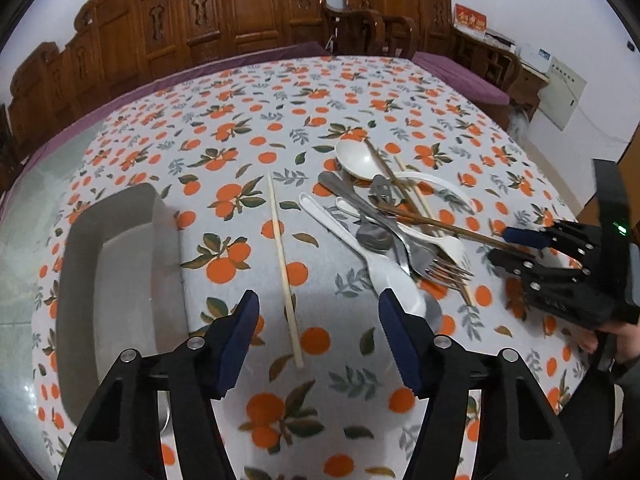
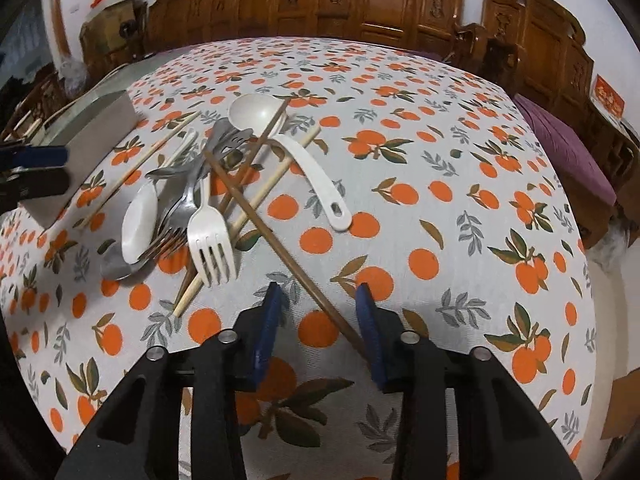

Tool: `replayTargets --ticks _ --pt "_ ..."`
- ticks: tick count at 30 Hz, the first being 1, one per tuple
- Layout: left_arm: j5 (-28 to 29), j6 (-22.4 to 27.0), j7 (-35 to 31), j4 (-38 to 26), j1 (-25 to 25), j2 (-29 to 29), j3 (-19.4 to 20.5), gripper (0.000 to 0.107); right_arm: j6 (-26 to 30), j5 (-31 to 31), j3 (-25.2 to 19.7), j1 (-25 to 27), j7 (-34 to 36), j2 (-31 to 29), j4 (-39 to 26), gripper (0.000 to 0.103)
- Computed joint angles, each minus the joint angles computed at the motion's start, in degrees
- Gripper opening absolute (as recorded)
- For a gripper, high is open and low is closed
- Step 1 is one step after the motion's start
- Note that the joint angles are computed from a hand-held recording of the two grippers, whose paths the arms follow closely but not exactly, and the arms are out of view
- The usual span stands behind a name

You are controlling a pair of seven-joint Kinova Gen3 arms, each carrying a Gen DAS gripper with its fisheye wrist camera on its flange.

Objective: Organize utensils
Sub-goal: 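Reach the right tool into the utensil pile and grasp a brown chopstick, then grasp a light wooden chopstick with the left tool while the right lifts its chopstick, then carry both chopsticks to the metal tray while the left tool releases its chopstick inside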

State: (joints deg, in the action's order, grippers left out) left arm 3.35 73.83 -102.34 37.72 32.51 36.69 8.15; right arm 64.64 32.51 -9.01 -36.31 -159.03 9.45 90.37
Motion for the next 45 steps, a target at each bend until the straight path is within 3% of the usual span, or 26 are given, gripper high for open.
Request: replayTargets --ticks 5,11,12,17,20,29,31,34,40,45 --pt "-0.6 5.0 1.4 -7.7 0.8 5.0 -0.9 0.056 -0.7 -1.8 -0.4 0.6 4.1 0.0 -0.6 0.019" --pt "-0.4 8.2 2.0 -12.9 1.2 8.2 -1.6 0.051 -1.0 -2.5 -0.3 0.3 6.3 0.3 -1.2 0.008" --pt "-0.4 9.0 1.9 -13.9 1.4 8.8 -1.7 0.046 -1.6 -2.9 -0.3 0.4 6.8 0.1 -1.0 0.006" --pt "-0.3 10.2 2.0 -15.1 1.7 10.0 -2.2 0.040 -4.0 -3.7 -0.3 0.9 7.3 -1.3 -0.2 0.006" --pt "-0.3 11.1 2.1 -16.0 1.8 10.7 -2.3 0.030 -5.2 -2.6 -0.5 1.0 6.5 -2.4 0.1 0.006" --pt "-0.6 13.2 3.7 -20.1 2.2 13.3 -3.1 0.013 -4.5 0.5 -1.7 0.7 4.8 -3.3 -2.1 0.006" --pt "-0.9 14.2 4.0 -21.6 2.3 13.9 -3.4 0.005 -3.6 1.0 -1.8 0.4 4.6 -2.9 -3.1 0.006" --pt "-0.8 13.7 3.8 -20.5 2.1 13.4 -3.6 0.004 -3.1 1.5 -1.7 -0.1 4.1 -2.6 -4.0 0.006" --pt "-0.2 9.0 2.9 -12.0 0.5 8.4 -2.7 0.004 -1.7 2.5 -1.6 -1.4 2.4 -1.8 -6.5 0.006" --pt "1.4 6.2 1.2 -7.6 -1.9 3.9 -1.0 0.004 2.4 3.5 -1.4 -3.7 2.3 0.1 -10.8 0.006"
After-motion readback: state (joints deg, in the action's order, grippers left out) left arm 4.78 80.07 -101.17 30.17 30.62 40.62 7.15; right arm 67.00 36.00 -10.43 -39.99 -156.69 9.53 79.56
